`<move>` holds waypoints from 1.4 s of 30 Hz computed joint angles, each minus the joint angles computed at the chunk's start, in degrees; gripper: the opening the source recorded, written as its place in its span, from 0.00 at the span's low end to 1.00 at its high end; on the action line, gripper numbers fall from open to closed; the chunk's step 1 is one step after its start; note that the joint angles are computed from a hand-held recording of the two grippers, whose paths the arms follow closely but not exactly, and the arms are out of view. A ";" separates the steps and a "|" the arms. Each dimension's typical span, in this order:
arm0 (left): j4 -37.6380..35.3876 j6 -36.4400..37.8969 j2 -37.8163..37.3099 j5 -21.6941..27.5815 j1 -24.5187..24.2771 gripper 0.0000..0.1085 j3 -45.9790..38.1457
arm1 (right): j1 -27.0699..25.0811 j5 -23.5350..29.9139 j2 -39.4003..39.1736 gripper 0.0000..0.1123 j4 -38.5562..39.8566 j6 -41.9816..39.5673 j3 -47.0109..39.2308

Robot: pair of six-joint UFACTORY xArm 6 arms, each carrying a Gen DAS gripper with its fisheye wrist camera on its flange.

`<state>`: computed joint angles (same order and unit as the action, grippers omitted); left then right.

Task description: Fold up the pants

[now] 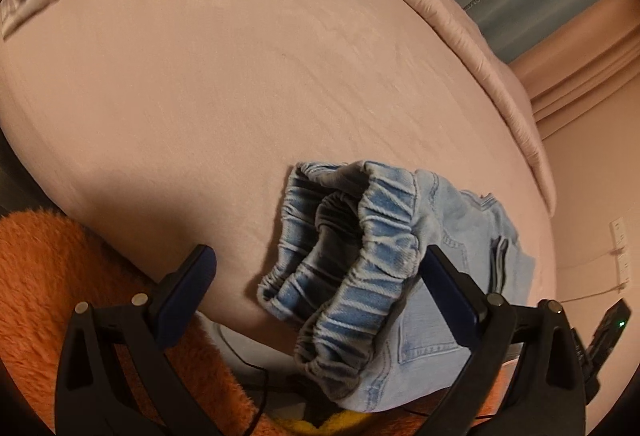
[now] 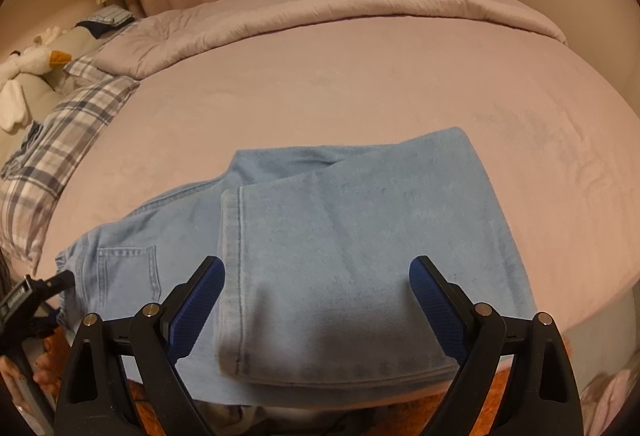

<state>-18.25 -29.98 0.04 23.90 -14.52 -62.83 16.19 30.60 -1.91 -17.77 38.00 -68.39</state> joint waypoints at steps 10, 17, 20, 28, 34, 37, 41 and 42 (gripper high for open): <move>-10.22 10.49 1.41 -1.96 -1.94 0.83 -0.86 | 0.34 0.46 0.90 0.83 1.50 -1.30 -0.62; -10.18 8.96 2.01 -2.00 -1.97 0.63 -1.63 | 0.62 1.41 1.50 0.83 2.60 -1.98 -1.26; -9.40 8.40 1.85 -1.62 -2.41 0.53 -2.39 | 0.70 1.03 1.52 0.83 2.86 -2.05 -1.18; -8.12 8.27 -1.28 -1.97 -4.03 0.38 -3.56 | 0.77 1.41 1.21 0.83 2.27 -1.29 -1.09; -2.74 8.98 -1.07 -2.72 -6.91 0.29 -7.73 | 0.14 0.54 0.02 0.83 2.06 0.12 0.22; -0.29 8.17 0.44 -2.00 -8.17 0.28 -10.41 | -0.03 0.26 -0.32 0.83 1.56 1.32 0.69; -3.24 13.26 2.87 -0.80 -9.54 0.27 -14.54 | -0.38 -0.32 -1.13 0.83 1.90 1.59 1.59; -4.03 14.57 3.76 -0.29 -9.74 0.27 -15.80 | -0.47 -0.51 -1.44 0.83 1.41 2.12 1.89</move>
<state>-22.29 -15.42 3.80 23.61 -24.26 -78.63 15.72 30.09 -3.35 -16.36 40.11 -66.49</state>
